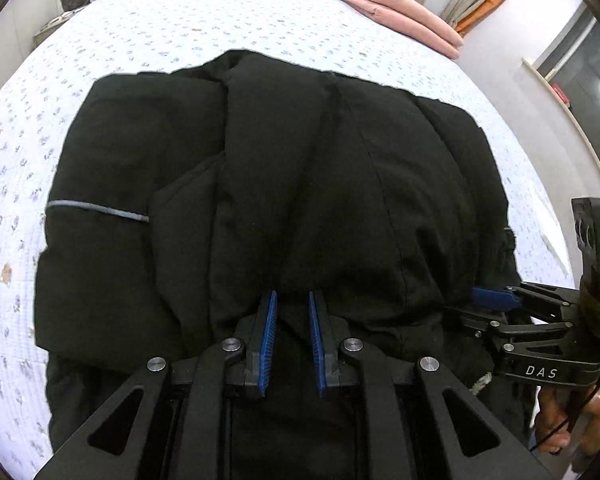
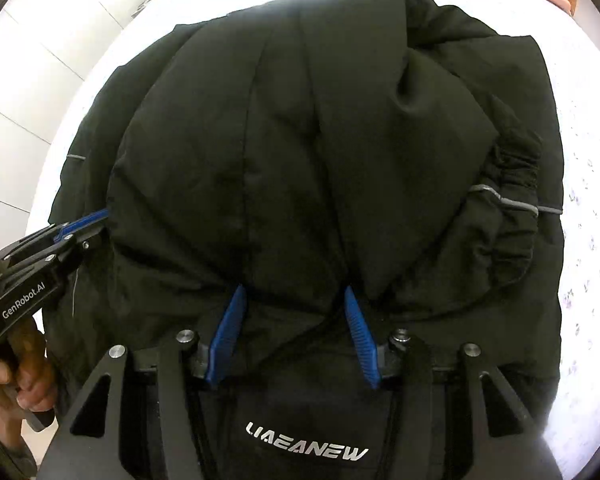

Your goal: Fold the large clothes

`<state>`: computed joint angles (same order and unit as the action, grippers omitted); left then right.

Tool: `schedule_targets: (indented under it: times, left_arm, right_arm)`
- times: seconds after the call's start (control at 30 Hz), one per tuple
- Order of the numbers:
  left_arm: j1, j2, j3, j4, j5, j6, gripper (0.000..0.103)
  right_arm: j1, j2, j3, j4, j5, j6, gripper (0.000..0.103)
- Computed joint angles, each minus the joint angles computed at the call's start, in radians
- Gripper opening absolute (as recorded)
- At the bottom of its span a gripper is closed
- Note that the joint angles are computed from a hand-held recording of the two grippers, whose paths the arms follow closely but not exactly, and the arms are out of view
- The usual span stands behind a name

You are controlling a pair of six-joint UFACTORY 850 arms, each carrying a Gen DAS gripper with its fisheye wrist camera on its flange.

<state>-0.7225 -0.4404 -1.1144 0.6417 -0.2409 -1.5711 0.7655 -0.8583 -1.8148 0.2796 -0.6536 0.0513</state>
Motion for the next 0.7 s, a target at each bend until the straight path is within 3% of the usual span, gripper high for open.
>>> schedule_targets:
  times: [0.13,0.27,0.37,0.47,0.53,0.6,0.67,0.7]
  left_arm:
    - [-0.02,0.052,-0.002,0.025,-0.055,-0.012,0.017]
    - [-0.036,0.088,-0.013,0.095,-0.073,-0.078,0.017]
    - [-0.05,0.08,-0.036,0.111,-0.071,-0.083,0.017]
    - [-0.052,0.044,-0.064,0.039,-0.072,-0.005,0.017]
    - [-0.047,0.01,-0.074,-0.034,-0.061,0.056,0.017]
    - [-0.034,0.0,-0.048,-0.085,-0.035,0.072,0.019]
    - [-0.016,0.015,0.008,-0.069,0.041,0.016,0.019]
    - [-0.009,0.028,0.038,-0.035,0.081,-0.041,0.018]
  right_arm:
    - [-0.031,0.051,-0.006,0.117,-0.033,-0.115,0.052]
    - [-0.041,0.069,-0.068,0.092,0.014,-0.137,0.057]
    - [-0.041,-0.025,-0.238,0.094,-0.013,-0.174,0.057]
    - [-0.028,-0.169,-0.444,0.038,-0.097,-0.163,0.057]
    - [-0.032,-0.269,-0.574,-0.054,-0.176,-0.092,0.05]
    - [-0.063,-0.279,-0.546,0.004,-0.188,-0.102,0.046]
    - [-0.097,-0.243,-0.456,0.103,-0.159,-0.152,0.027]
    - [-0.11,-0.232,-0.432,0.136,-0.157,-0.169,0.013]
